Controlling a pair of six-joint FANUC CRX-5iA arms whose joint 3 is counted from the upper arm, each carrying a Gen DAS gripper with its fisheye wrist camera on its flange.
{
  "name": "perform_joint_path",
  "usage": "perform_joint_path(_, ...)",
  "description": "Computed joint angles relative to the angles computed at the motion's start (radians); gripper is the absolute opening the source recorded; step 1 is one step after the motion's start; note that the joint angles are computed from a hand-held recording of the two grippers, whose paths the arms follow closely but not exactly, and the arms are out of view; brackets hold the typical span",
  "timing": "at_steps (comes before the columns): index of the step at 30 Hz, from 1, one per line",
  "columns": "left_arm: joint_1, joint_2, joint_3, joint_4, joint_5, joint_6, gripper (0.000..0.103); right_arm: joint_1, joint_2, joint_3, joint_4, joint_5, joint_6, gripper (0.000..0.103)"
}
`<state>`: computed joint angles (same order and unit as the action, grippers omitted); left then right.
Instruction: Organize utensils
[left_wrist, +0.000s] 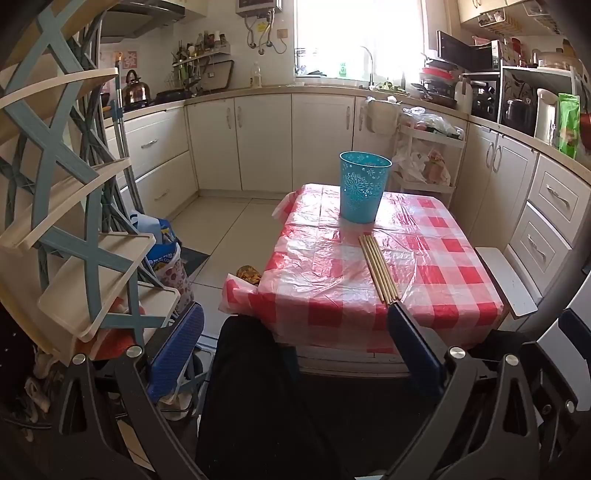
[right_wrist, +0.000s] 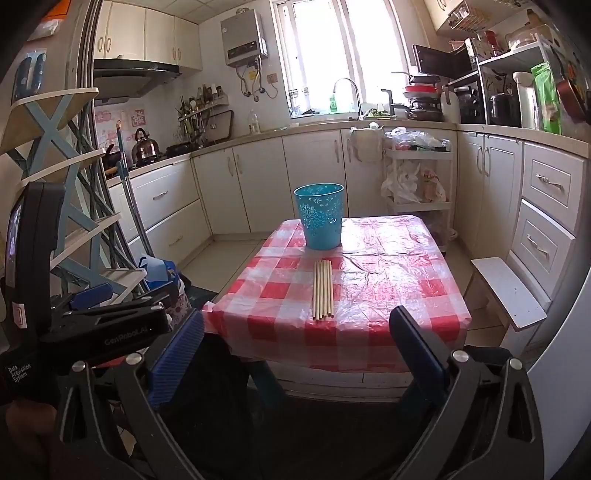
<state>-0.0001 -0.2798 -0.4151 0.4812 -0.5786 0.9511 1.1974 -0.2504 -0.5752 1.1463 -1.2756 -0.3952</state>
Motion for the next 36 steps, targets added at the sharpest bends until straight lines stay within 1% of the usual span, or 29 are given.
perform_joint_path(36,-0.006,-0.001,0.000,-0.010,0.003,0.013,0.095,-0.003,0.006,0.008,0.000,0.000,0.003,0.096)
